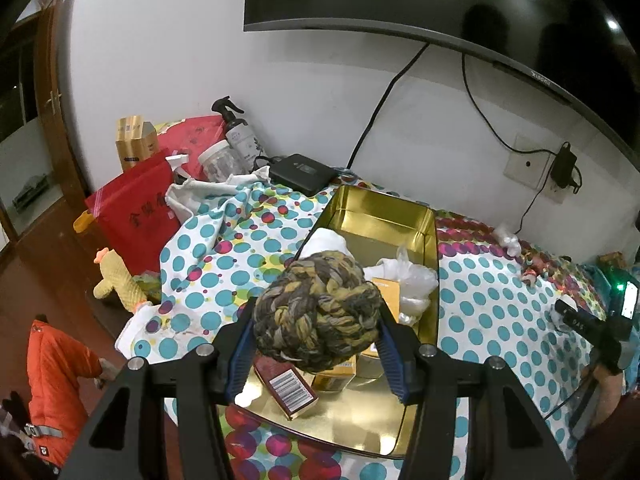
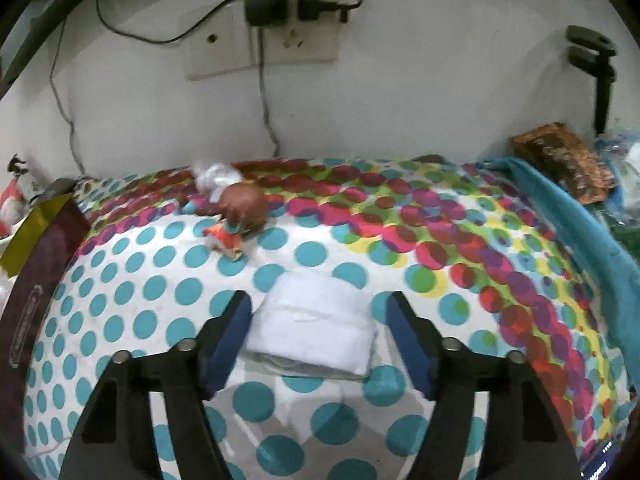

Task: Organize objects
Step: 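Carry the rope ball into the gold tray and open the left tool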

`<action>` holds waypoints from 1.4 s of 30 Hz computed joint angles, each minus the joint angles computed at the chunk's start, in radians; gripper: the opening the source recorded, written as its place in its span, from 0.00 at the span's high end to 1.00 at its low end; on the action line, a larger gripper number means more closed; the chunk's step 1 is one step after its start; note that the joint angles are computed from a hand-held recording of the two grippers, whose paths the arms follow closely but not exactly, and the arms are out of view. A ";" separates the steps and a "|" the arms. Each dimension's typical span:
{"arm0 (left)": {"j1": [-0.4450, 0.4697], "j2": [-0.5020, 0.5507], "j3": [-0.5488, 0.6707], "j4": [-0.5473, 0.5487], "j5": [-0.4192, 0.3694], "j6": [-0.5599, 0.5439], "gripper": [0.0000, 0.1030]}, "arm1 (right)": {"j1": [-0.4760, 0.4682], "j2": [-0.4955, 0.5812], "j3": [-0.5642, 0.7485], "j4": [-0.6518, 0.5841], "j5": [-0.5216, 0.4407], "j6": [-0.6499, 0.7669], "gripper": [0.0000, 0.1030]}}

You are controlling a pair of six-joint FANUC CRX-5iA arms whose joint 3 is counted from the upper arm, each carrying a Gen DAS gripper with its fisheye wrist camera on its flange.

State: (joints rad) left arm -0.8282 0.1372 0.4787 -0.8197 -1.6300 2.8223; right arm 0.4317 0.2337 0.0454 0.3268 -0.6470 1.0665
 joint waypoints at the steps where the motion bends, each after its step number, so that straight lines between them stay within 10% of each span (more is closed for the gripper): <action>1: 0.002 0.002 0.004 0.003 -0.004 -0.001 0.46 | 0.002 0.000 0.001 -0.002 -0.002 0.009 0.42; 7: 0.057 -0.035 -0.056 0.114 0.091 0.031 0.46 | 0.038 -0.005 -0.055 0.168 0.013 -0.076 0.46; 22: 0.106 0.027 -0.042 0.299 0.113 -0.062 0.46 | 0.035 -0.006 -0.055 0.161 0.012 -0.087 0.46; 42: 0.086 0.133 0.055 0.282 -0.017 -0.113 0.45 | 0.041 -0.002 -0.059 0.187 0.007 -0.102 0.46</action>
State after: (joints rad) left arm -0.7420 0.2697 0.5334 -0.5373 -1.6471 2.7095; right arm 0.4724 0.2314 -0.0135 0.5137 -0.6401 0.9643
